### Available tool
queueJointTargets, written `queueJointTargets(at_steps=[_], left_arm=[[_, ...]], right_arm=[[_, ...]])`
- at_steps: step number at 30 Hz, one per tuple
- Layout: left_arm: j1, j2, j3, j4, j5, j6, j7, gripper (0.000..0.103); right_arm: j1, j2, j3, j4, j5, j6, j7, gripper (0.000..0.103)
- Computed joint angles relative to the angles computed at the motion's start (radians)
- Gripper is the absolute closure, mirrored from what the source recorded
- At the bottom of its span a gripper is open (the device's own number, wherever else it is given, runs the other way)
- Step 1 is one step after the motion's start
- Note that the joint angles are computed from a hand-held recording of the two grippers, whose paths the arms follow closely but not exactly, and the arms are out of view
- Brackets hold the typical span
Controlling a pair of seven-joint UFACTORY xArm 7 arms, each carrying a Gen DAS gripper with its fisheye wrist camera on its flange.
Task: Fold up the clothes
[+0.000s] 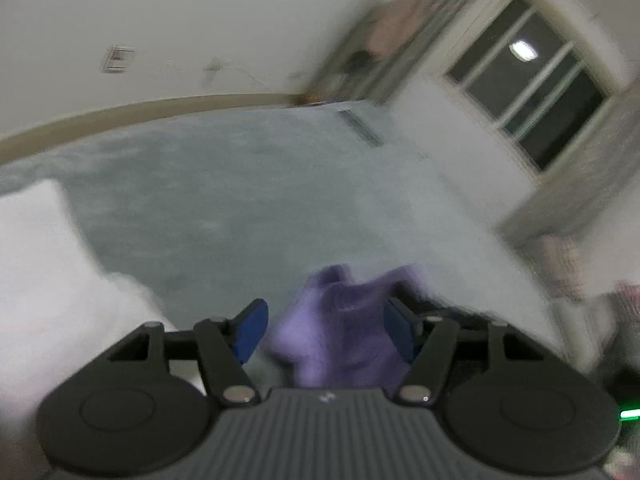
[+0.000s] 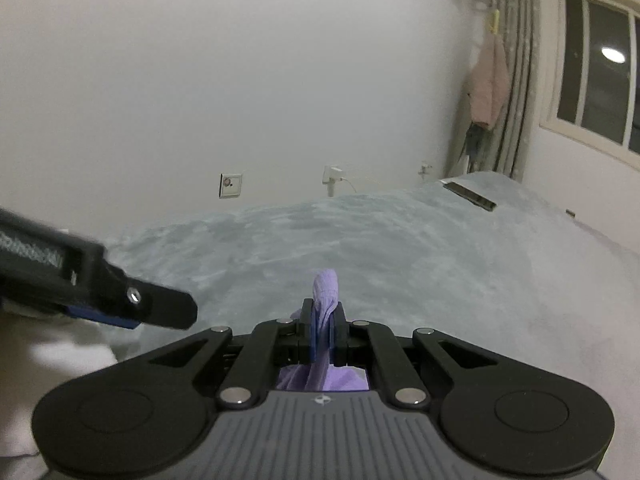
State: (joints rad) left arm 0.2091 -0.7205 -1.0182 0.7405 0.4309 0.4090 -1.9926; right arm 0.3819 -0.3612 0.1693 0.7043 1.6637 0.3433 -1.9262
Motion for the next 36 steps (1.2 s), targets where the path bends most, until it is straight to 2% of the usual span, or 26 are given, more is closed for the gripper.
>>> queueJointTargets(at_steps=[2,5,8,9,11,13,15,18,19,21,22,23,25,31,36], left_arm=[[0.04,-0.026,-0.022,0.0,0.017,-0.06,-0.025,0.042],[0.069,0.044,-0.052,0.011,-0.019,-0.065,-0.02,0.043],[0.093,0.126,-0.078,0.009,-0.044,-0.077,-0.049,0.044],[0.097,0.147,-0.086,0.019,-0.043,-0.05,-0.051,0.044],[0.104,0.195,-0.109,0.072,-0.019,0.074,-0.026,0.045],[0.103,0.238,-0.121,0.111,0.003,0.16,-0.012,0.048],[0.107,0.267,-0.131,0.134,0.03,0.199,-0.021,0.048],[0.143,0.301,-0.163,0.157,0.101,0.202,-0.06,0.048],[0.16,0.309,-0.18,0.163,0.126,0.207,-0.079,0.05],[0.174,0.315,-0.197,0.155,0.163,0.216,-0.123,0.083],[0.159,0.315,-0.18,0.135,0.173,0.194,-0.147,0.092],[0.144,0.31,-0.163,0.116,0.181,0.178,-0.171,0.096],[0.121,0.31,-0.148,0.12,0.194,0.212,-0.193,0.097],[0.014,0.312,-0.102,0.19,0.189,0.468,-0.18,0.098],[-0.064,0.396,-0.056,0.214,0.194,0.53,-0.187,0.098]], right_arm=[[-0.005,-0.023,-0.017,-0.012,-0.027,0.025,0.029,0.099],[-0.011,-0.072,-0.053,-0.045,-0.052,0.069,0.073,0.099],[-0.023,-0.047,-0.071,-0.024,-0.055,0.088,0.138,0.098],[-0.029,-0.034,-0.075,-0.015,-0.066,0.092,0.16,0.098],[-0.041,-0.01,-0.087,0.001,-0.096,0.103,0.218,0.098],[-0.051,0.01,-0.1,0.016,-0.12,0.117,0.272,0.098],[-0.06,0.021,-0.107,0.024,-0.132,0.114,0.311,0.098],[-0.06,0.029,-0.104,0.03,-0.145,0.098,0.32,0.098],[-0.056,0.025,-0.107,0.027,-0.14,0.108,0.31,0.098],[-0.05,0.018,-0.11,0.02,-0.129,0.128,0.29,0.098],[-0.046,0.011,-0.107,0.015,-0.117,0.131,0.278,0.098],[-0.043,0.005,-0.104,0.009,-0.104,0.134,0.266,0.098],[-0.04,-0.005,-0.1,0.005,-0.089,0.142,0.256,0.098],[-0.039,-0.054,-0.103,-0.01,-0.074,0.184,0.272,0.098],[-0.017,-0.098,-0.073,-0.059,-0.057,0.185,0.228,0.098]])
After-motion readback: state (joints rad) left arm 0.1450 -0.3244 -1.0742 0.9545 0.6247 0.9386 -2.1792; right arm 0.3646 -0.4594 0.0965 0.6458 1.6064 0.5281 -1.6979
